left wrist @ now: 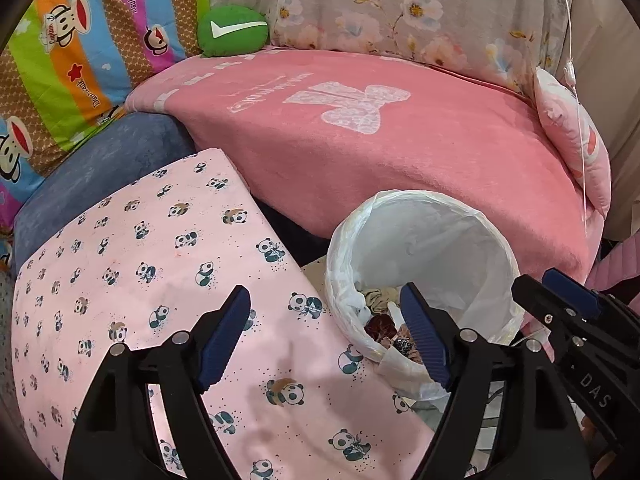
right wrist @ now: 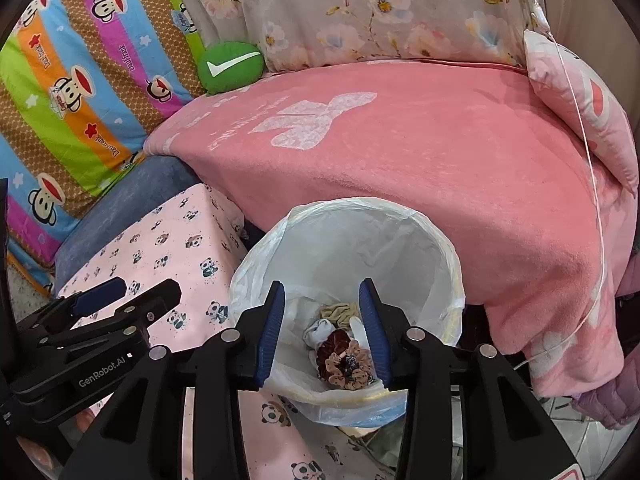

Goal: Collect trash

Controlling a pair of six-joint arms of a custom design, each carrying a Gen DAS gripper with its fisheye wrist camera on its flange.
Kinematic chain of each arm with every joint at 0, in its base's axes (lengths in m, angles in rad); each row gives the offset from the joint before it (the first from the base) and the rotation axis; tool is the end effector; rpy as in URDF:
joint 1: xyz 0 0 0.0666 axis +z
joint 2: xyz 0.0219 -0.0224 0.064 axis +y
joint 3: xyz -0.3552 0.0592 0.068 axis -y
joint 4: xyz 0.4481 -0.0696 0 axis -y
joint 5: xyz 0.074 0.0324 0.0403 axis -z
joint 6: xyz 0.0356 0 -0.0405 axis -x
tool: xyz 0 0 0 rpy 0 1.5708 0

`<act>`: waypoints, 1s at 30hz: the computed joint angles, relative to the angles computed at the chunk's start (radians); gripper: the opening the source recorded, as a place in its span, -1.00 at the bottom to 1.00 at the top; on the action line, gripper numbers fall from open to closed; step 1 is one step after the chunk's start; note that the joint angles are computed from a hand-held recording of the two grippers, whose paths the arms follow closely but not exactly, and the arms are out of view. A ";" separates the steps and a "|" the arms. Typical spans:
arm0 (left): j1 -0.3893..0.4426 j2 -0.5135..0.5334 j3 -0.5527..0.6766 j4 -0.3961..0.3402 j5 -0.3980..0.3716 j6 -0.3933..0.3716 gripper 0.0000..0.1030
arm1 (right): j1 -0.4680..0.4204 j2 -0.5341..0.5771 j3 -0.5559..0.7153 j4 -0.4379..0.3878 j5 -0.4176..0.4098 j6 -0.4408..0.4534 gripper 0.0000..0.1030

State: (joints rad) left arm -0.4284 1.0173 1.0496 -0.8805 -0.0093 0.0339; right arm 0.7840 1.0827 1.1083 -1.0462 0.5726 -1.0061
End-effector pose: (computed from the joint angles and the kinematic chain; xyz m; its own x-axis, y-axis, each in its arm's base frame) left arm 0.3759 -0.1717 0.4006 -0.6958 0.2805 -0.6612 0.3864 0.9222 -0.0154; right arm 0.3095 0.2809 0.3990 -0.6549 0.3496 -0.6700 0.2996 0.9340 0.1945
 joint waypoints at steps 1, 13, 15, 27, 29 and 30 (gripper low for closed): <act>0.000 -0.008 -0.005 -0.002 -0.009 -0.003 0.44 | 0.009 0.003 0.006 -0.017 0.007 -0.002 -0.14; -0.009 -0.106 -0.066 -0.007 -0.076 -0.018 0.69 | 0.091 0.019 0.039 -0.148 0.085 -0.082 0.38; -0.012 -0.119 -0.074 -0.011 -0.078 -0.018 0.72 | 0.101 0.019 0.044 -0.166 0.091 -0.092 0.43; -0.016 -0.171 -0.113 -0.038 -0.093 0.020 0.83 | 0.143 0.012 0.045 -0.259 0.128 -0.165 0.91; -0.015 -0.173 -0.114 -0.043 -0.093 0.026 0.83 | 0.144 0.008 0.041 -0.263 0.130 -0.167 0.91; -0.014 -0.175 -0.117 -0.046 -0.094 0.032 0.83 | 0.147 0.009 0.041 -0.267 0.132 -0.168 0.91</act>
